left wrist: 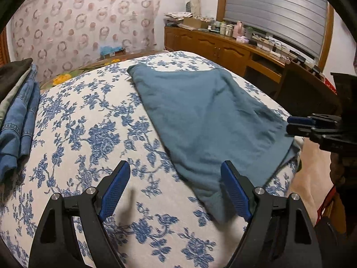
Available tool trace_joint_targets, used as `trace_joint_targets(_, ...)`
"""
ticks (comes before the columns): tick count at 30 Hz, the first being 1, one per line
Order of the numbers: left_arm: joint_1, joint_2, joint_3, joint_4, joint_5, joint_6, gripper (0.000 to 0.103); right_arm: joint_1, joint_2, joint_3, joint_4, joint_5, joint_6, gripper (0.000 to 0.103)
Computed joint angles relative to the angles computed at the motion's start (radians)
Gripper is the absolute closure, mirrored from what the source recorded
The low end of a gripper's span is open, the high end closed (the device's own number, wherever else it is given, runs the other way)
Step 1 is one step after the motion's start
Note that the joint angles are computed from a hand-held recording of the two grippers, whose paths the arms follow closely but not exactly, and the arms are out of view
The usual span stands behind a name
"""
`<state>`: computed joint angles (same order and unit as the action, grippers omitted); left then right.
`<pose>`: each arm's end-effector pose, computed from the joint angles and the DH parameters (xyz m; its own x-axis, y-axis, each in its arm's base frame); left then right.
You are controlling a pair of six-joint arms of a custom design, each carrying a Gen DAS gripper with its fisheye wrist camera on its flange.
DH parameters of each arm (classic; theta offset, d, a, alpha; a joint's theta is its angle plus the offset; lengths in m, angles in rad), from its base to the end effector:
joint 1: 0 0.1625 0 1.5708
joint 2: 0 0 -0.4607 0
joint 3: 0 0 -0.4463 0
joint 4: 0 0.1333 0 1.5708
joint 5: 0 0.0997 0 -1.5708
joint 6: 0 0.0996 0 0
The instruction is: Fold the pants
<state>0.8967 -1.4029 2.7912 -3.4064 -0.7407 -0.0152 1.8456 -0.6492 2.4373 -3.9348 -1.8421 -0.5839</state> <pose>-0.0113 -0.3455 0.1604 -0.7349 0.1611 -0.6587 0.5517 0.7069 -0.4426 0.2130 -0.3624 -0.0210 -0.6812 -0.5459 0.4877 -0.7229 0.6068 -0.3305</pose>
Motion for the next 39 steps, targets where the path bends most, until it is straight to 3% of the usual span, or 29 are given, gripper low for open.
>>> trace_joint_targets(9, -0.006, 0.040, 0.008, -0.039, 0.001, -0.020, 0.019, 0.019, 0.032, -0.001, -0.031, -0.022, 0.026, 0.070)
trace_joint_targets(15, -0.012, 0.061, 0.014, -0.071, 0.005, -0.015, 0.019, 0.034, 0.054, 0.002, -0.062, -0.029, -0.001, 0.084)
trace_joint_targets(24, -0.024, 0.068, 0.018, -0.091, 0.014, -0.012, 0.019, 0.044, 0.032, 0.023, -0.076, -0.003, -0.028, 0.091)
trace_joint_targets(39, -0.023, 0.068, 0.021, -0.103, 0.018, -0.007, 0.019, 0.066, 0.028, 0.061, -0.071, -0.057, -0.024, 0.094)
